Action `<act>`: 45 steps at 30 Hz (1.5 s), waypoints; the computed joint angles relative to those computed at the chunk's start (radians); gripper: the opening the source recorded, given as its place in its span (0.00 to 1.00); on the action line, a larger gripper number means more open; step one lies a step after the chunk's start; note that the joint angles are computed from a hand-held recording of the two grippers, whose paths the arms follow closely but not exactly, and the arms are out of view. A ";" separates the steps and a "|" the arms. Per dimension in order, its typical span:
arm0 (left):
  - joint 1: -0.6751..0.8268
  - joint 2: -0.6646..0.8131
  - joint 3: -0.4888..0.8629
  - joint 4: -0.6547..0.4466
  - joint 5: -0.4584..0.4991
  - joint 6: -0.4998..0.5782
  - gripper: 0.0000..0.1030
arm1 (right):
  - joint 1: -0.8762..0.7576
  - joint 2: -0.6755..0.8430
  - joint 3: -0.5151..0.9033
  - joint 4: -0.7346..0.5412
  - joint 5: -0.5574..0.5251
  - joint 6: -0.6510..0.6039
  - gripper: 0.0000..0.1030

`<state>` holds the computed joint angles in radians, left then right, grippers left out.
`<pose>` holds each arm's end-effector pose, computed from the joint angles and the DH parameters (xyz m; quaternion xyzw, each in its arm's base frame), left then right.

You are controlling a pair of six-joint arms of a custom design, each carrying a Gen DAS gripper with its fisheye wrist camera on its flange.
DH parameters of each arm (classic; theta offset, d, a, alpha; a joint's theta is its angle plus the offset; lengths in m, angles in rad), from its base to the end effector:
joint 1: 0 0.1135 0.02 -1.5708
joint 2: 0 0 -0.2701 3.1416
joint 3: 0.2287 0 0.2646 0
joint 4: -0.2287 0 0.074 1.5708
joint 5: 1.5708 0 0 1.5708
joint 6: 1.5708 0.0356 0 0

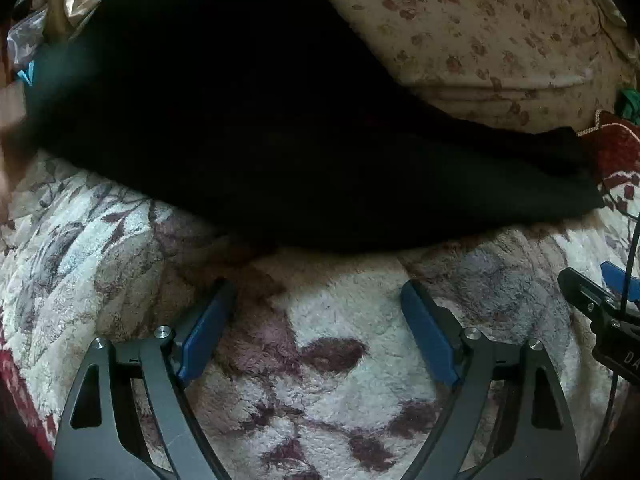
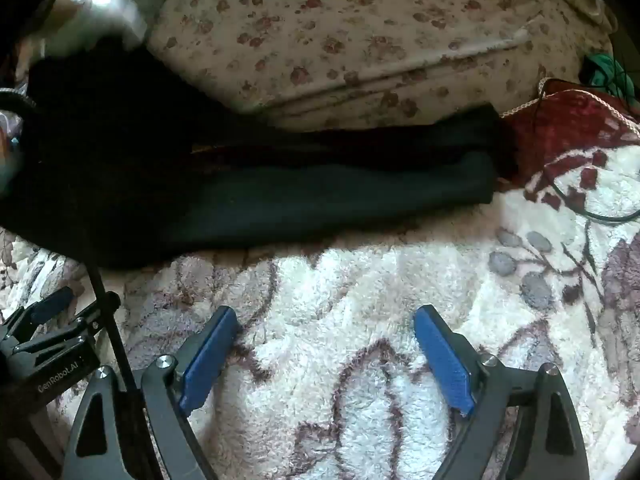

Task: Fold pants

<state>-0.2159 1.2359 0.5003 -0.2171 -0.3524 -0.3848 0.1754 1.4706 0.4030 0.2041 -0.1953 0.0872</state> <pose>0.2222 -0.0362 0.1526 -0.1322 0.9300 0.0709 0.3354 0.2357 0.0488 0.1026 -0.0749 0.9313 0.1358 0.3297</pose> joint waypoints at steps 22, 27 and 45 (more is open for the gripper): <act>0.013 -0.013 -0.033 0.061 -0.006 0.022 0.84 | 0.002 0.003 -0.001 0.005 0.001 0.002 0.87; 0.000 -0.002 0.015 -0.006 -0.043 0.044 0.84 | -0.001 0.006 -0.002 0.009 -0.002 0.001 0.87; -0.021 -0.414 0.031 -0.333 0.033 -0.050 0.83 | -0.119 -0.159 0.007 -0.299 -0.231 -0.077 0.80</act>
<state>-0.2367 0.8220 0.5316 -0.5499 -0.3192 -0.4348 0.0567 1.3120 0.4103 -0.0954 -0.4263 0.0103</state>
